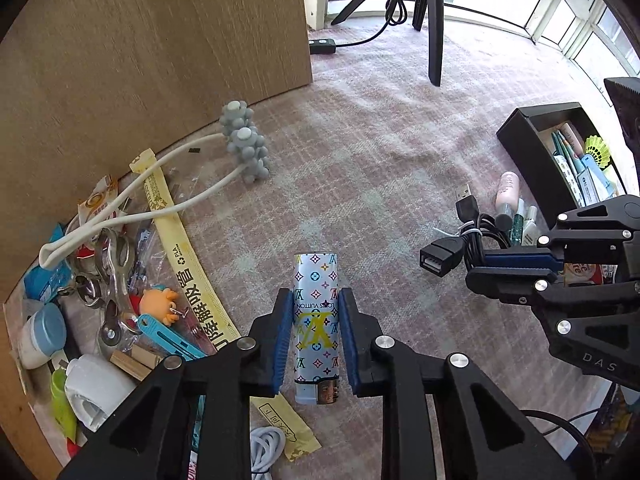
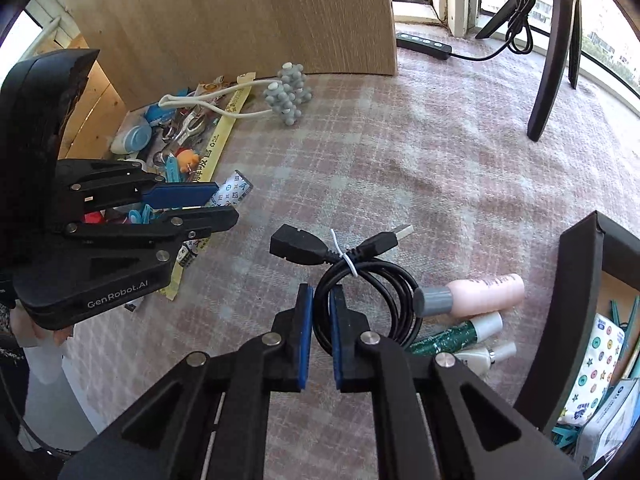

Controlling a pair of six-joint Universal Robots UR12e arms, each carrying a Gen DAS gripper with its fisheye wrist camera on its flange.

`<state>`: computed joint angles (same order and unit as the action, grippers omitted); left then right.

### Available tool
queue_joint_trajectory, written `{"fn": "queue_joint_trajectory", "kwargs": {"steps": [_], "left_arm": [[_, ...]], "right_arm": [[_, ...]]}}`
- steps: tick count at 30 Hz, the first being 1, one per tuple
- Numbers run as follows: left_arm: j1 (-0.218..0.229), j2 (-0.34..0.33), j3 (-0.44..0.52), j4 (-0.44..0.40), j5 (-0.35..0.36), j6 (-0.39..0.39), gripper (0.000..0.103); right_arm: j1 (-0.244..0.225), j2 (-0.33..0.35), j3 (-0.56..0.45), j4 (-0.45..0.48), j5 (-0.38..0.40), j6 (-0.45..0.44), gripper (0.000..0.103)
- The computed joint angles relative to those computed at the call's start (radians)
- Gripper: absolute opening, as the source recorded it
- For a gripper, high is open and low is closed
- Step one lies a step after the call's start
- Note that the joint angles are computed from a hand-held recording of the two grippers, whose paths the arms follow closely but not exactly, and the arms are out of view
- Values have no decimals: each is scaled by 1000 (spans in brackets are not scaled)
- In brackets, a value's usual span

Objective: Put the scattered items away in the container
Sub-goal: 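Carry the cable and lighter into the black tray and release both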

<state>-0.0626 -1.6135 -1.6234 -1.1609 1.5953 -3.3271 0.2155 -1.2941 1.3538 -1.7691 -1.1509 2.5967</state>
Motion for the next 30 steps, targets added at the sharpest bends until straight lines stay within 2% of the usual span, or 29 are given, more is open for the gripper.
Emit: {"fn": "queue_joint_trajectory", "kwargs": {"steps": [7, 12, 14, 23, 30], "left_arm": [[14, 12, 29, 20, 1, 28, 22], [-18, 10, 62, 36, -6, 36, 22], [-39, -10, 85, 53, -14, 38, 22], [-138, -126, 242, 75, -81, 93, 22], [-218, -226, 382, 53, -127, 145, 22]], "right_arm": [[-6, -19, -17, -25, 48, 18, 8], [-39, -42, -10, -69, 63, 57, 8], [-56, -52, -3, -90, 58, 79, 8], [-198, -95, 22, -170, 10, 222, 8], [-312, -117, 35, -218, -87, 332, 8]]}}
